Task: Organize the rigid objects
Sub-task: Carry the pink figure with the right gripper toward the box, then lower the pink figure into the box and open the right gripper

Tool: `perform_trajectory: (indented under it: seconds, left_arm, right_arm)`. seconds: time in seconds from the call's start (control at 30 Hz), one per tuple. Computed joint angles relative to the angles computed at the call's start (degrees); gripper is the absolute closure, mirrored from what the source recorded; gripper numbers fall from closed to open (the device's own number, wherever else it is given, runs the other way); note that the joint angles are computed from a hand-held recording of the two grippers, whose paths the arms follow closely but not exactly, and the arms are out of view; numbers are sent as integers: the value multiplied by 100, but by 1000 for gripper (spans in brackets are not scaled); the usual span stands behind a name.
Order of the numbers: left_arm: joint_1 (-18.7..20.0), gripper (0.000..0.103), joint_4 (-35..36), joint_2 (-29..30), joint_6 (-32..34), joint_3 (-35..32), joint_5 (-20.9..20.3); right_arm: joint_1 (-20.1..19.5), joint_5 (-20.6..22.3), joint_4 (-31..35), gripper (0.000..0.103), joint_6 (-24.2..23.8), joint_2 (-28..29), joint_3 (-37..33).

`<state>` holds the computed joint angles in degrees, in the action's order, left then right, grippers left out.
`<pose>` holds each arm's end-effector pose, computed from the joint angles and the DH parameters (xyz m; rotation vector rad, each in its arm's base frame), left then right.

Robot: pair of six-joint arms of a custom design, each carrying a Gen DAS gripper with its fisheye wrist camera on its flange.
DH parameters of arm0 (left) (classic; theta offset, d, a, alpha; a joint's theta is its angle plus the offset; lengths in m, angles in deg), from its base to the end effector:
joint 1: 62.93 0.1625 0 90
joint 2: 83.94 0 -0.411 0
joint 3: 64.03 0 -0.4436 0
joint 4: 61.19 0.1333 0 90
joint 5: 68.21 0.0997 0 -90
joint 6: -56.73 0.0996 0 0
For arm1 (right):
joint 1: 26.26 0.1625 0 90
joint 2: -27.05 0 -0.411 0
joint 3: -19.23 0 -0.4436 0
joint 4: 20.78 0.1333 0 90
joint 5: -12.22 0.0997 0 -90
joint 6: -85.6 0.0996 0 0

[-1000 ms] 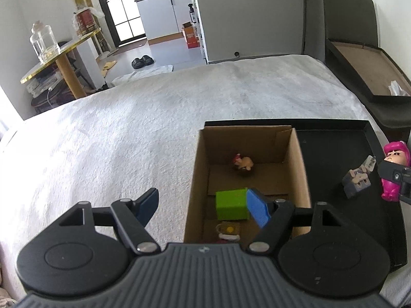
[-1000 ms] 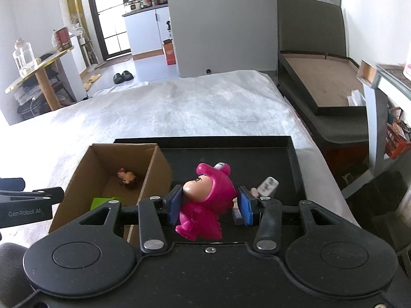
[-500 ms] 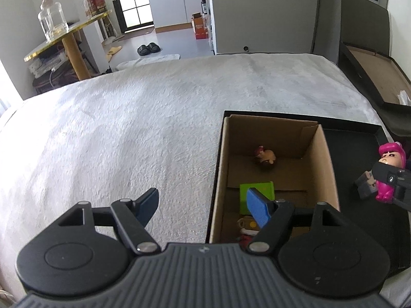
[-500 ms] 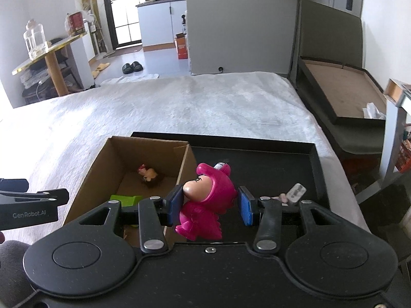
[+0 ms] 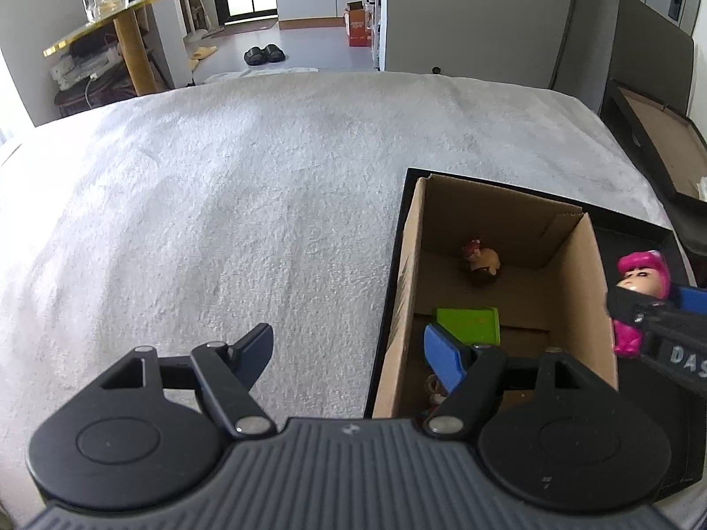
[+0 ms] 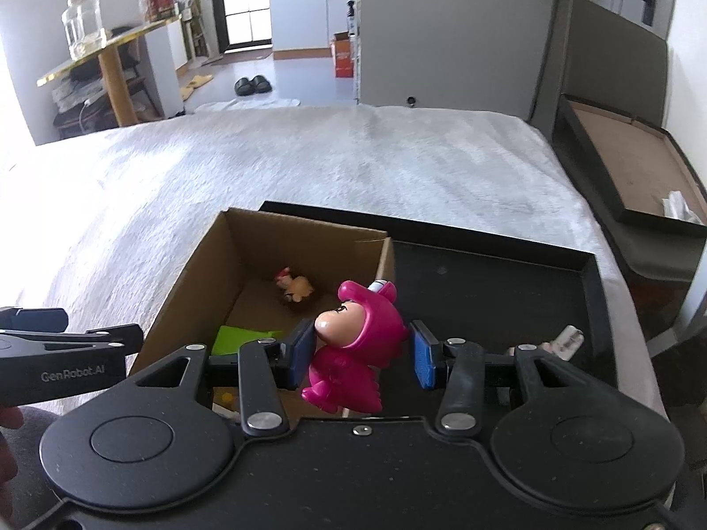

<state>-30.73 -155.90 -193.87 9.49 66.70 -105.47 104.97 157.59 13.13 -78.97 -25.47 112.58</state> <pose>-0.1860 -0.3683 0.3058 0.3688 2.2548 -0.7006 0.3711 -0.3455 0.1178 0.3519 -2.2522 0.8343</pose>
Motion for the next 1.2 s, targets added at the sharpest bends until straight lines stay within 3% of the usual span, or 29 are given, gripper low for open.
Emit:
perform_trajectory:
  seconds: [0.33,0.43,0.7,0.9,1.2]
  left_arm:
    - [247,34,-839,103,436,122,-188]
    - [314,43,-1035,181,542,154,-184]
    - [556,80,-1534,411,788,187,-473]
    - [667,92,-1763,486,921,188,-593]
    - [618,93,-1760,492,957,222,-533]
  right_arm:
    - [-198,-131,99,58,-383,366,-375]
    - [-242,-161,119,58,-481,442,-450]
    - [-388,-243,94,58,-761,537,-505]
    - [-457,-293,-108,57,-1075,567,-572]
    - [-408,-306,-154,54,-1034,558,-542]
